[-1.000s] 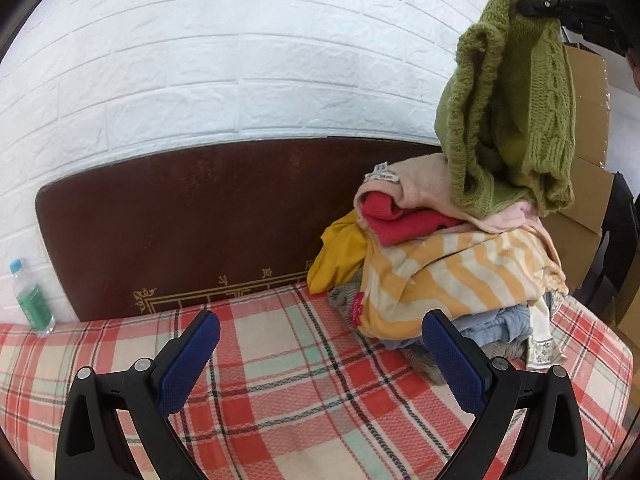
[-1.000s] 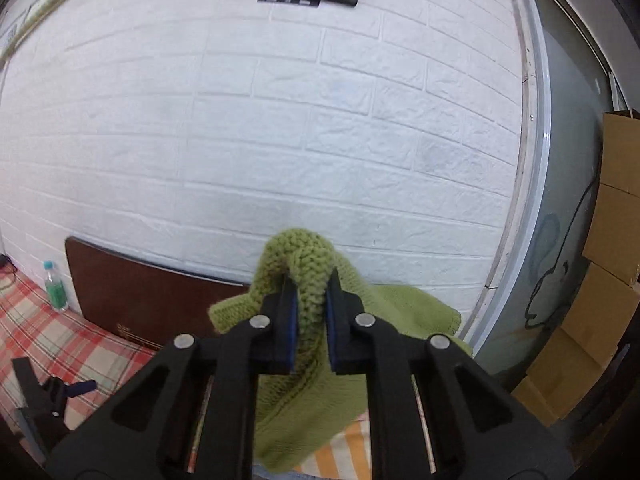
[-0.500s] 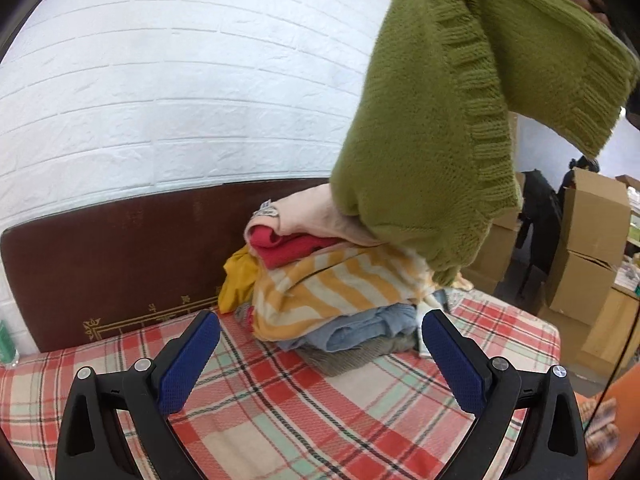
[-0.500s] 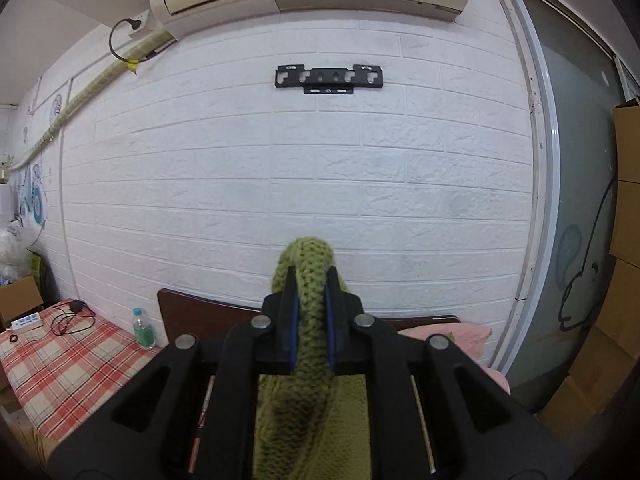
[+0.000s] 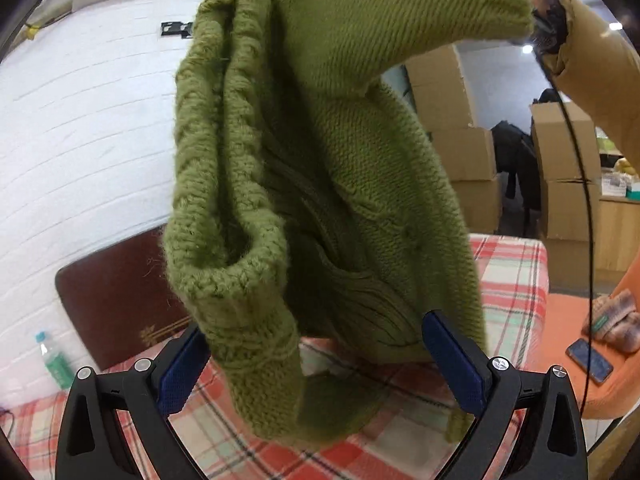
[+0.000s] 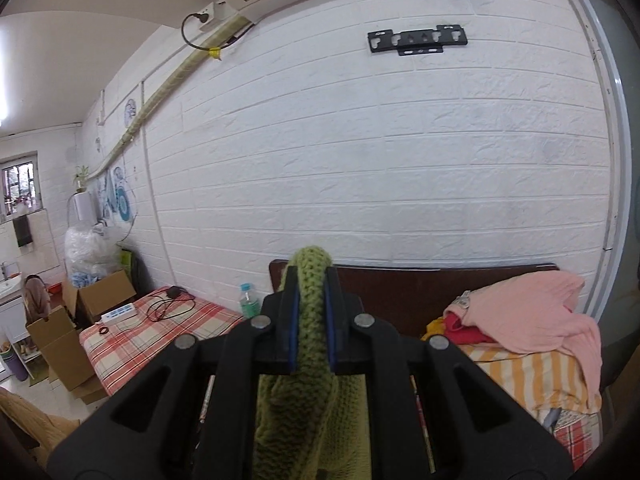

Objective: Fold clothes
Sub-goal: 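Lower the sweater onto the bed while the left tool grasps its hem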

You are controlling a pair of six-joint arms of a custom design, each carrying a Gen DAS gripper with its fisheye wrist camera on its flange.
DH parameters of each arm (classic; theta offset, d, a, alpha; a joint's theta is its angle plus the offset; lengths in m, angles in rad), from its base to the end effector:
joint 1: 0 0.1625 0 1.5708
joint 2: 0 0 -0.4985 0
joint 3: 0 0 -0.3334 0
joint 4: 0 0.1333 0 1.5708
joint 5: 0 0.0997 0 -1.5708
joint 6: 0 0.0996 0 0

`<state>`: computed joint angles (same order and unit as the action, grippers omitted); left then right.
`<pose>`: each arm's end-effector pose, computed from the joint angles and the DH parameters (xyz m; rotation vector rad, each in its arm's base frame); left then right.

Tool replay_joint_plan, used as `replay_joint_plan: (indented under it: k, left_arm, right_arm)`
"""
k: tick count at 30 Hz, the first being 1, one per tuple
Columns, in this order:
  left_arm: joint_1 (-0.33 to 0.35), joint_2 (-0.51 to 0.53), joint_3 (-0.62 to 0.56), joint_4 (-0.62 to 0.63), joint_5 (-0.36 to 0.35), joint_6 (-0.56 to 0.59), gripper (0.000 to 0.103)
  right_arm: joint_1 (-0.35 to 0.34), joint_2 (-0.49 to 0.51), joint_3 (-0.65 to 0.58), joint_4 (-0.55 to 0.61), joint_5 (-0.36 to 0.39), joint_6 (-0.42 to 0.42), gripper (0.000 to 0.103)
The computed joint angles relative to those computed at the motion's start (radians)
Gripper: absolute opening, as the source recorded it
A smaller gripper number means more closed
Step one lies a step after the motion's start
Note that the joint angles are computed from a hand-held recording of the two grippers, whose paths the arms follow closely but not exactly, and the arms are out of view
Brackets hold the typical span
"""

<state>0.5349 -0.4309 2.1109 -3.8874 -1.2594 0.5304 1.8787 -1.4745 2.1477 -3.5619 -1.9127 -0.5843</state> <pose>-0.3924 -0.4229 0.0223 1.8936 2.1097 -1.0144 0.2238 -0.3742 0.5239 0.6711 -2.0722 1.6047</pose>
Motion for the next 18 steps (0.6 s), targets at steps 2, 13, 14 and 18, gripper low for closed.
replay_joint_plan:
  k: [2, 13, 14, 18]
  left_arm:
    - [0.003, -0.002, 0.026, -0.008, 0.056, -0.018, 0.102]
    - [0.066, 0.053, -0.004, 0.173, 0.167, -0.148, 0.084]
    - [0.073, 0.048, -0.007, 0.189, 0.158, -0.164, 0.084]
    - [0.101, 0.019, -0.006, 0.226, 0.122, -0.206, 0.084]
  right_arm:
    - [-0.008, -0.01, 0.043, -0.036, 0.08, 0.004, 0.002]
    - [-0.06, 0.085, 0.197, -0.039, -0.085, 0.015, 0.074]
    - [-0.089, 0.111, 0.223, -0.036, -0.094, 0.031, 0.081]
    - [-0.15, 0.246, 0.316, -0.066, -0.15, 0.0, 0.081]
